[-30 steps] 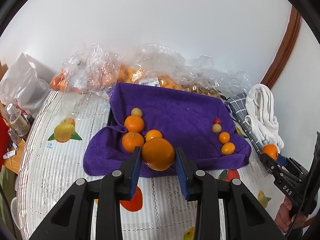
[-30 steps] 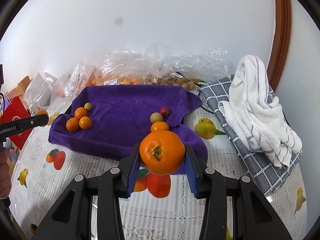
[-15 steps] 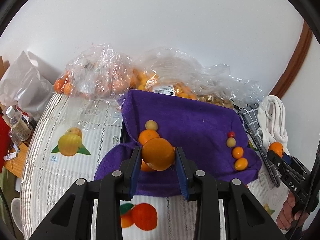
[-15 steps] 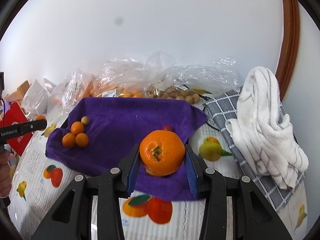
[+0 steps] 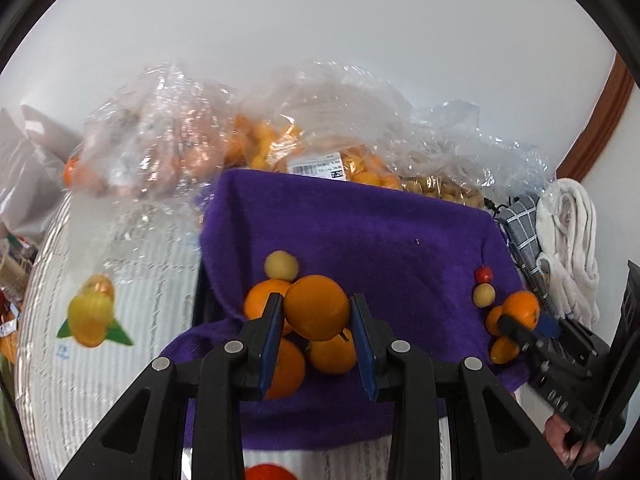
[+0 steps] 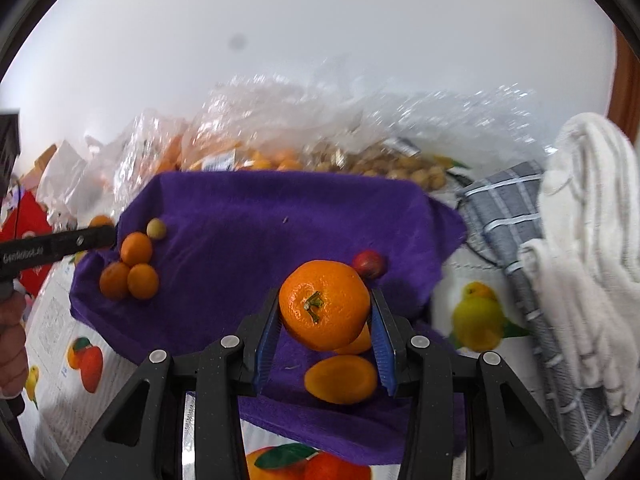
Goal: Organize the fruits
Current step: 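Carry both oranges over the purple towel with both grippers, then open both grippers to release the oranges onto the purple towel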
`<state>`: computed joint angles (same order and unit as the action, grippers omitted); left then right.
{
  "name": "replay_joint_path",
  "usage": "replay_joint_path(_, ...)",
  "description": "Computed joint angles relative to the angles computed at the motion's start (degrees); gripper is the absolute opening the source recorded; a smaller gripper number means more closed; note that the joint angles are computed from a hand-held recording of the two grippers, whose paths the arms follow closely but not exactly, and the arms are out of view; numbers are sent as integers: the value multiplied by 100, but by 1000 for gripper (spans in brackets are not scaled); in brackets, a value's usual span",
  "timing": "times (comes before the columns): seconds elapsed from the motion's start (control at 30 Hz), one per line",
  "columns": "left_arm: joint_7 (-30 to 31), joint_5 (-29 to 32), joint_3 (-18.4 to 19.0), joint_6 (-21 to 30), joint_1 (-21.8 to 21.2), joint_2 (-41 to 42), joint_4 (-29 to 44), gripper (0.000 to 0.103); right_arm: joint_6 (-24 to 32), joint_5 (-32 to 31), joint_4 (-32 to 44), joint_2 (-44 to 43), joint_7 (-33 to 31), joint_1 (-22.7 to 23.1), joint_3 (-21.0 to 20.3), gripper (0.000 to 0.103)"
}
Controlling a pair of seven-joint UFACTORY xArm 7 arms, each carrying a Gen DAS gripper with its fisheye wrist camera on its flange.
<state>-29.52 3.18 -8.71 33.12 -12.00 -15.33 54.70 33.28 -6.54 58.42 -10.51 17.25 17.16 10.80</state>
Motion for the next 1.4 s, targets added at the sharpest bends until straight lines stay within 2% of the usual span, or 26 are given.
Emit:
replay_joint_path(0.13, 58, -16, 4, -41, -34, 300, 186, 32, -126, -324, -78, 64, -3, 44, 122, 42)
replay_joint_path(0.3, 144, -62, 37, -183, -93, 538, 315, 32, -54, -183, 46, 177, -278, 185, 102, 42)
replay_joint_path(0.47, 339, -263, 82, -300, -172, 749, 409, 32, 87, -327, 149, 362, -378, 255, 137, 42)
replay_joint_path(0.53, 506, -396, 102, -301, -216, 826, 443, 32, 130, -285, 153, 395, -377, 264, 108, 42)
replay_joint_path(0.67, 472, -325, 71, -214, -231, 952, 481, 32, 198, 99, 146, 398, -533, 282, 9, 42)
replay_joint_path(0.8, 603, -555, 101, -285, -269, 986, 396, 32, 139, 174, 56, 333, -557, 260, 0, 42)
replay_joint_path(0.93, 574, -535, 90, -250, -270, 983, 399, 32, 141, 99, 24, 308, -457, 245, 33, 42)
replay_joint_path(1.13, 512, -406, 72, -303, -266, 969, 365, 32, 349, 124, 158, 354, -402, 247, 37, 45)
replay_joint_path(1.33, 688, -641, 109, -226, -293, 855, 319, 32, 471, 139, 152, 260, -410, 268, 56, 52)
replay_joint_path(1.4, 588, -505, 75, -200, -268, 754, 285, 40, 531, 146, 143, 199, -376, 265, 55, 53)
